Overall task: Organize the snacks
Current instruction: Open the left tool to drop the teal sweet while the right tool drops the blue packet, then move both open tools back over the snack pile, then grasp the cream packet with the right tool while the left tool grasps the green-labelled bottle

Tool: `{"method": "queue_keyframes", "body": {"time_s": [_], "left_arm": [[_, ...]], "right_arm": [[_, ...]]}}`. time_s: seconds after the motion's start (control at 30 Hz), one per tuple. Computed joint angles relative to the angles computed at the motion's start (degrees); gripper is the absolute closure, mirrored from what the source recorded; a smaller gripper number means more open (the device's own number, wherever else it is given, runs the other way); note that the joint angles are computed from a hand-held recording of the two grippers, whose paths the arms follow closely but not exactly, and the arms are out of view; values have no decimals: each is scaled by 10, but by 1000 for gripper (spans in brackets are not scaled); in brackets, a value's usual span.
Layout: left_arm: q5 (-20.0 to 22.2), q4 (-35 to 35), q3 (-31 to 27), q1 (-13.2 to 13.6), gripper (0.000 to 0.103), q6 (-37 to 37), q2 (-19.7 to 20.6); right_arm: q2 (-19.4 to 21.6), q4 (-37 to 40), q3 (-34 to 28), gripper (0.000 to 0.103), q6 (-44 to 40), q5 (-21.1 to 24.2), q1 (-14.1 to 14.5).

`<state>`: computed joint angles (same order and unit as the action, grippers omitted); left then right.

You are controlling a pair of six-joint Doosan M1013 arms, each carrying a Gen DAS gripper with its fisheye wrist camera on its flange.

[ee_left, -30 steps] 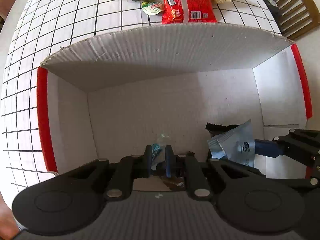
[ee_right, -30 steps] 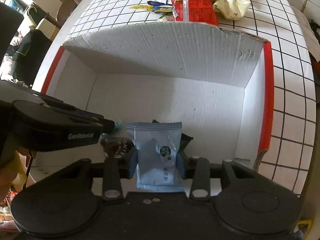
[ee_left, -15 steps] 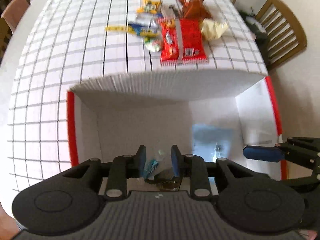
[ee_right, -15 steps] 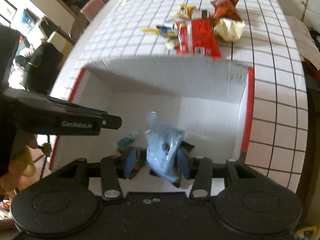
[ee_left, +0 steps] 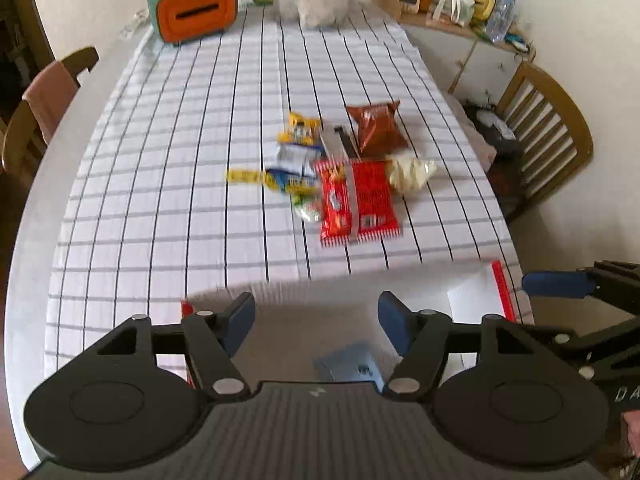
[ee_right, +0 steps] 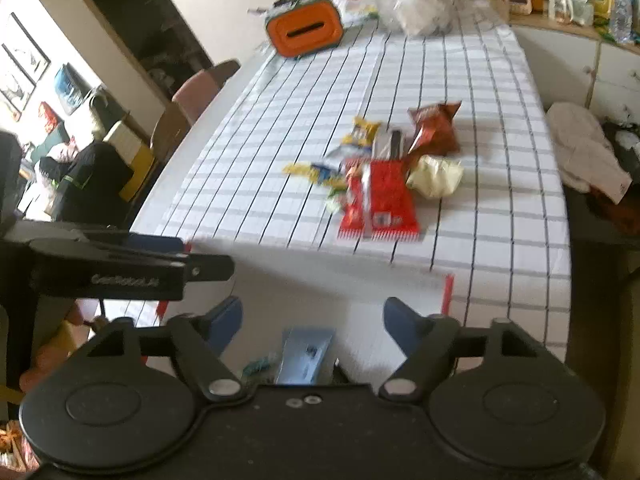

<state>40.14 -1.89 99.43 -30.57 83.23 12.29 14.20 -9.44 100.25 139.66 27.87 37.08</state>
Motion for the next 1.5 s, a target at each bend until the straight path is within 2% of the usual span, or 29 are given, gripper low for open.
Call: {"method": "queue_keyframes", "body": {"time_s": [0.07,0.23,0.4,0.57,0.7,0.8,1.07,1.2,1.27,1.5], "left_arm": [[-2,1,-7,2,32,-2,4],[-9,-3,-23,11,23,-6,16],[-6,-27,-51,26,22,-4,38],[30,-12,-98,32,22,-7,74],[85,-18,-141,36,22,-3,110],[109,-5,-164,33,22,-5,134],[175,9,-222,26,22,-12,194],[218,35,-253,24,22,-28,222],[233,24,-266,29,22,-33,234],[254,4,-283,35,22,-39,254]], "right_arm": [[0,-16,-3,20,10,1,-4],[8,-66,-15,9,58,13,-14],[21,-68,-31,9,68,29,-37],[42,-58,-57,9,77,57,-65],[63,-32,-79,9,57,84,-81],[79,-15,-94,10,56,99,-89],[129,29,-136,20,38,148,-109],[146,42,-147,24,50,153,-118],[153,51,-152,25,59,150,-123],[179,77,-173,32,52,159,-126]]}}
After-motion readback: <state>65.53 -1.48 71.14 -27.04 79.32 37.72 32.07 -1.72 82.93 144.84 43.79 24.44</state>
